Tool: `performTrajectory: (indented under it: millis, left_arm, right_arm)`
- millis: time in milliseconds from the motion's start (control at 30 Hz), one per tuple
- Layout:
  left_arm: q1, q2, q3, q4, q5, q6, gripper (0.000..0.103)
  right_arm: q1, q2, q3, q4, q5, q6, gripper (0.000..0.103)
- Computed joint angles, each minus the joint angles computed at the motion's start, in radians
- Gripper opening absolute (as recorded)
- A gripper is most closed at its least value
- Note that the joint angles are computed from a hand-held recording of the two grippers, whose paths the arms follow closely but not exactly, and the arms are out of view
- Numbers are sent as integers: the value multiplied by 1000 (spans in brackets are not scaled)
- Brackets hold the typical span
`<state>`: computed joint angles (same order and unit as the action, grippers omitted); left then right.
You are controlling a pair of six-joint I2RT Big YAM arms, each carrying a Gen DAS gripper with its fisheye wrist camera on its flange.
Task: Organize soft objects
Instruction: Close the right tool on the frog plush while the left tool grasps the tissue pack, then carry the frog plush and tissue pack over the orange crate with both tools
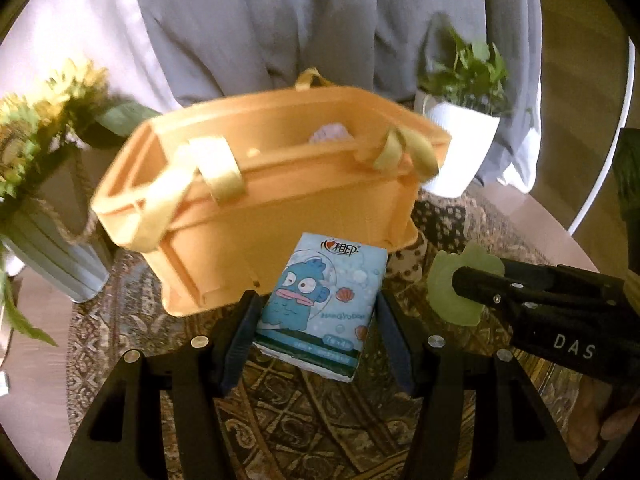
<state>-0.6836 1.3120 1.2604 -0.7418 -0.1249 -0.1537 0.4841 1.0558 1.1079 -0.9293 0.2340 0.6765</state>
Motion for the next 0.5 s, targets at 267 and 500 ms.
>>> performTrajectory:
  millis: [267, 500]
  left_arm:
    - [-29, -45, 31, 8, -95, -21, 59]
    - [-33, -69, 54, 18, -145, -37, 59]
  right_arm:
    - [11, -24, 37, 38, 38, -56, 48]
    - [2, -33, 64, 77, 34, -94, 48]
